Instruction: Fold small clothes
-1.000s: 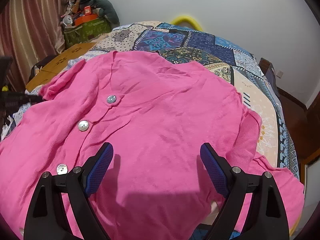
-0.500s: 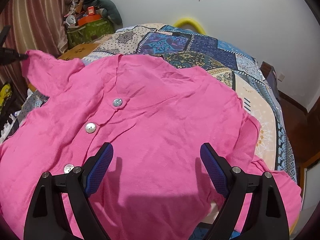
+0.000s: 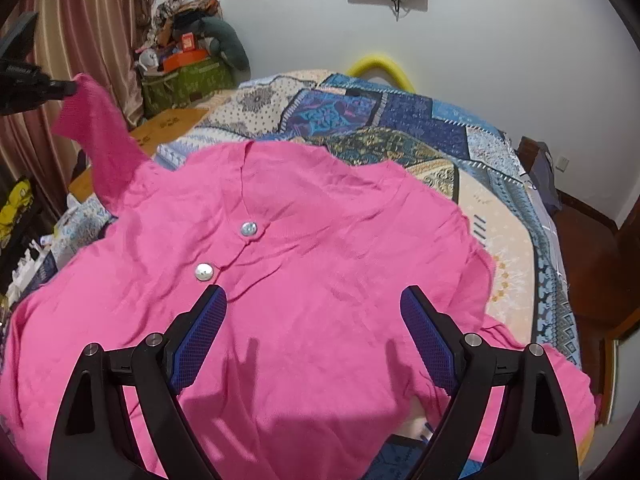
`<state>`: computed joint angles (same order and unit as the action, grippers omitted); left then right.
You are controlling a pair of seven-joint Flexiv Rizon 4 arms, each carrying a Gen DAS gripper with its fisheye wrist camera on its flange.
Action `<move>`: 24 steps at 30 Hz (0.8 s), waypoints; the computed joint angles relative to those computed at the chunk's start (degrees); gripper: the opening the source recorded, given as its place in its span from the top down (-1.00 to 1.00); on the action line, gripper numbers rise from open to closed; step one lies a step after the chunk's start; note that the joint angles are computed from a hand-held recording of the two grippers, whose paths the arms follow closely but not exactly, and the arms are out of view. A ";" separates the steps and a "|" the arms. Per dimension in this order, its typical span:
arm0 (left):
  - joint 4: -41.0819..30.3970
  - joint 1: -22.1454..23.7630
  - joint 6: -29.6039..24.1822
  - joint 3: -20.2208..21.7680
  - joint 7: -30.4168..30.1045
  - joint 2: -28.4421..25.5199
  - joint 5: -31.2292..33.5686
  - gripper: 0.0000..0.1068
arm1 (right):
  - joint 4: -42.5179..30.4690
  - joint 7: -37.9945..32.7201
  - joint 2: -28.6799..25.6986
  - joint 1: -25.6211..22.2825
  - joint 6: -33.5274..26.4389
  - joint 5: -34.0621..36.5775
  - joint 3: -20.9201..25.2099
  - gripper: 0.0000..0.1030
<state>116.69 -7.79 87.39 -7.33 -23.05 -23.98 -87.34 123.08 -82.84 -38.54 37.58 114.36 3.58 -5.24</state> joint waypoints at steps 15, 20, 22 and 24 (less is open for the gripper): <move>-9.27 -2.83 -6.61 -4.24 -21.66 -9.65 35.56 0.92 | 0.78 -0.57 1.17 -1.80 2.63 1.43 0.92 -0.67; -8.75 0.60 -4.79 -6.93 -21.95 -10.02 39.39 0.44 | -0.17 -1.54 0.79 -0.91 1.58 1.89 -0.99 -0.67; -8.11 2.84 -1.67 -8.70 -21.81 -10.09 39.63 0.20 | -0.59 -1.78 0.54 -1.21 1.14 1.77 -1.35 -0.67; -7.83 4.63 1.26 -9.19 -22.05 -10.44 40.69 0.00 | -1.61 -1.43 0.08 -2.10 0.17 1.30 -1.25 -0.67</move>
